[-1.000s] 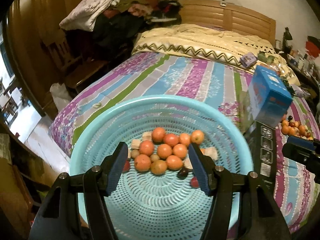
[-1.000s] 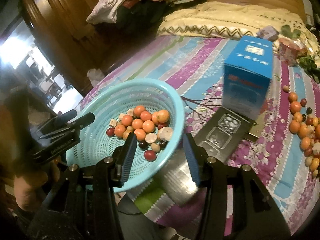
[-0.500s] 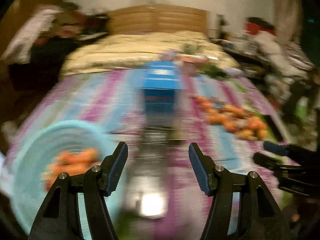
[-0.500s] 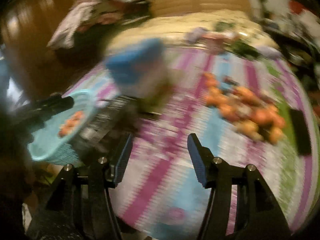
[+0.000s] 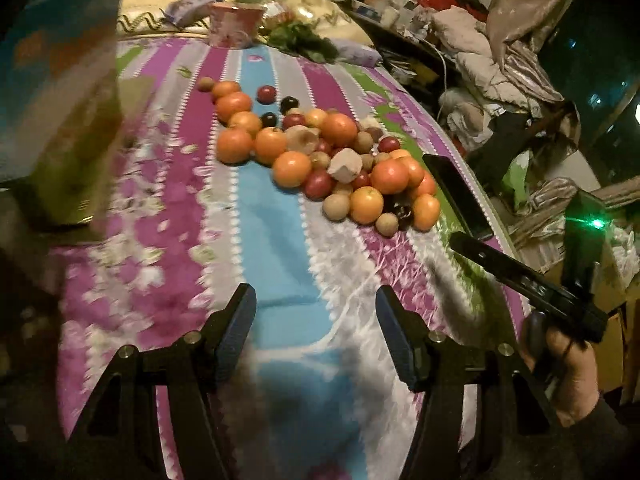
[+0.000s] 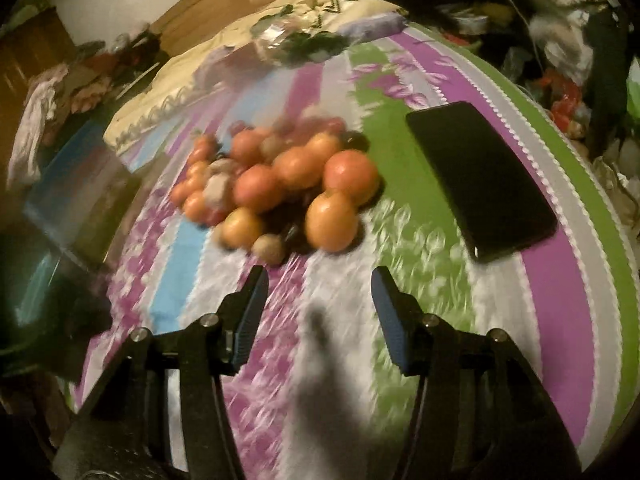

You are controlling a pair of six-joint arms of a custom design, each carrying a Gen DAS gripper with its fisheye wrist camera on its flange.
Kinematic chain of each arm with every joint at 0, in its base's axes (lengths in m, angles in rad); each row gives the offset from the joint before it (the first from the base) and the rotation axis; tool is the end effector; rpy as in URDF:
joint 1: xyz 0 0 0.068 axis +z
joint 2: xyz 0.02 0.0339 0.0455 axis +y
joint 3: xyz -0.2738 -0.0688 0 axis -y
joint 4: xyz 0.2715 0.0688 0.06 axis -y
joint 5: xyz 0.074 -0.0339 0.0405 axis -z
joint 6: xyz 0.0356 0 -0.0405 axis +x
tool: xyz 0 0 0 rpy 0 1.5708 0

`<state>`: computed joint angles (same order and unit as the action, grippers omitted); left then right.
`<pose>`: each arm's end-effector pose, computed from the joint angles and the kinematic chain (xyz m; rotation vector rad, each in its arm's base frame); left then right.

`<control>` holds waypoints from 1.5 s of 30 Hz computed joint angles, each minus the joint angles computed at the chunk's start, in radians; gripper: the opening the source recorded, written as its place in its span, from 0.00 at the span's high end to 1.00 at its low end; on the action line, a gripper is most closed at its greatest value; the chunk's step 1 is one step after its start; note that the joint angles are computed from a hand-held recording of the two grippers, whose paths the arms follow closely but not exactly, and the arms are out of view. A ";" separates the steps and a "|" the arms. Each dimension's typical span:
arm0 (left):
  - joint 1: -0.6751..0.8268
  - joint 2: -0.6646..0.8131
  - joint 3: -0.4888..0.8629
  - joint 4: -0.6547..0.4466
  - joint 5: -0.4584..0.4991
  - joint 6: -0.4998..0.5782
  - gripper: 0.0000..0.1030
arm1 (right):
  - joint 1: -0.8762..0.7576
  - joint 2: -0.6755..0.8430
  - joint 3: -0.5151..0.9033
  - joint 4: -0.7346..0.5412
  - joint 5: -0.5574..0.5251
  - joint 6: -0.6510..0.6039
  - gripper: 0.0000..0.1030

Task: Organize fruits
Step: 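Move both tools back over the fruit pile on the bed, then grasp a tangerine with the right tool while the left tool grasps a kiwi, then carry the tangerine and kiwi in both tools over the blue basket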

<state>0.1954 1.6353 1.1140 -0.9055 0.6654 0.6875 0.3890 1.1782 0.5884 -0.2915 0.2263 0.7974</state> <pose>0.3158 0.0401 0.2026 0.7053 2.5390 -0.7418 0.2282 0.0849 0.1815 0.5915 2.3658 0.2595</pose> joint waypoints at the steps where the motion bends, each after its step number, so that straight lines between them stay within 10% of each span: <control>1: -0.013 0.011 -0.005 0.018 0.014 -0.010 0.39 | -0.034 0.019 -0.004 0.032 -0.022 -0.023 0.47; 24: -0.253 0.234 0.022 0.398 0.042 -0.182 0.58 | -0.177 0.152 -0.024 0.244 -0.232 -0.157 0.65; 28: -0.252 0.219 -0.004 0.431 0.053 -0.170 0.75 | -0.168 0.115 -0.038 0.238 -0.214 -0.138 0.65; 45: -0.112 -0.100 -0.107 0.391 0.012 -0.205 0.75 | 0.053 0.040 0.140 -0.055 0.077 -0.074 0.65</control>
